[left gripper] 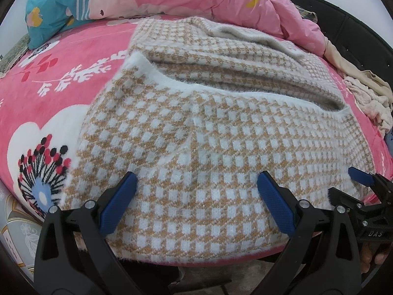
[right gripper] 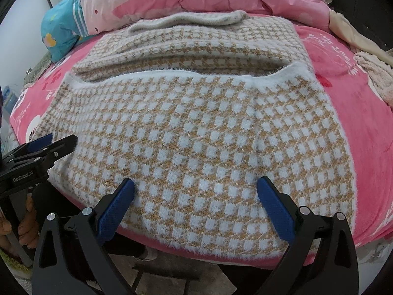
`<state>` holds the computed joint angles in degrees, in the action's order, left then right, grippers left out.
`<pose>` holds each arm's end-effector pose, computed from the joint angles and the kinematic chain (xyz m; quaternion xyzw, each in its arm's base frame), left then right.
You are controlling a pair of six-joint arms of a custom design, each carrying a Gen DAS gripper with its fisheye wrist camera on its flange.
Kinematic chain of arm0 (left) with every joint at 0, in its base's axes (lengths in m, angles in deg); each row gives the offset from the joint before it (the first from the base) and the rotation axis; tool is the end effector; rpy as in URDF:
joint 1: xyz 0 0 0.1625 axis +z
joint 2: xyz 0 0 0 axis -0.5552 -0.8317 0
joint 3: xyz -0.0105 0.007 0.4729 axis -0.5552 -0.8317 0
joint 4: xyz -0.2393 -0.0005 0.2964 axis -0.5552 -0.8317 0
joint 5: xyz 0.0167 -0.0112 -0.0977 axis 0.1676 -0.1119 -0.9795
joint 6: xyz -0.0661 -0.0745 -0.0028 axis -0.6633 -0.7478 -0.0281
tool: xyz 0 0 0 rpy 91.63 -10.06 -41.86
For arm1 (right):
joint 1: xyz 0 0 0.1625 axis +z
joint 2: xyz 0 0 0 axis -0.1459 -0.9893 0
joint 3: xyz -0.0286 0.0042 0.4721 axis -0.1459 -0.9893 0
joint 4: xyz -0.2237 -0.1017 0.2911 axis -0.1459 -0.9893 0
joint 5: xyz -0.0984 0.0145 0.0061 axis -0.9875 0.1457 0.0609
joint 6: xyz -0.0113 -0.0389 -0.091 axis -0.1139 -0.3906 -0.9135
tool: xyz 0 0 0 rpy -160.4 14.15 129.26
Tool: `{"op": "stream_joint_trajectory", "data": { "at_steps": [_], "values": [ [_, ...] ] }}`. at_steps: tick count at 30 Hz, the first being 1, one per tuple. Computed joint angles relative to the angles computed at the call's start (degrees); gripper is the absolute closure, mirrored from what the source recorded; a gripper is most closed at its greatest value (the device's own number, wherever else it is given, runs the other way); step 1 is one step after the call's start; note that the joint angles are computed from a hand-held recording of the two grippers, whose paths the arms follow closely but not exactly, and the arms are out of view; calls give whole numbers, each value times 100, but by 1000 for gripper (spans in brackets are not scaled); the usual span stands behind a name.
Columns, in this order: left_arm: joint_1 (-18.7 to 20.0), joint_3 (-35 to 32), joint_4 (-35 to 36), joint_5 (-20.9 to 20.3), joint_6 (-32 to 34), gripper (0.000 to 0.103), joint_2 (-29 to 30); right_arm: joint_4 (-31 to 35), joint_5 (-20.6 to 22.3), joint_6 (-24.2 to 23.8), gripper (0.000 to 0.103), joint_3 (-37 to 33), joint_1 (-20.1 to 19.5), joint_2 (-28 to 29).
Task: Fold large clothes
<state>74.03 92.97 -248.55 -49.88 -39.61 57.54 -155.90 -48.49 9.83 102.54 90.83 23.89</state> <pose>-0.2273 -0.4649 -0.0228 0.0814 0.9091 -0.2700 0.3066 0.0300 -0.4700 0.2218 0.1602 -0.9249 0.1847 0.2913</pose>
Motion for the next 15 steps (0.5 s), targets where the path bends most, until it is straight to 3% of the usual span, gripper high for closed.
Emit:
{"op": "stream_joint_trajectory", "data": {
  "at_steps": [11, 15],
  "values": [
    [-46, -66, 342, 15, -153, 8, -87, 4, 7, -2, 6, -3, -8, -3],
    [-196, 43, 336, 218, -215, 8, -161, -21, 14, -13, 6, 13, -22, 2]
  ]
}}
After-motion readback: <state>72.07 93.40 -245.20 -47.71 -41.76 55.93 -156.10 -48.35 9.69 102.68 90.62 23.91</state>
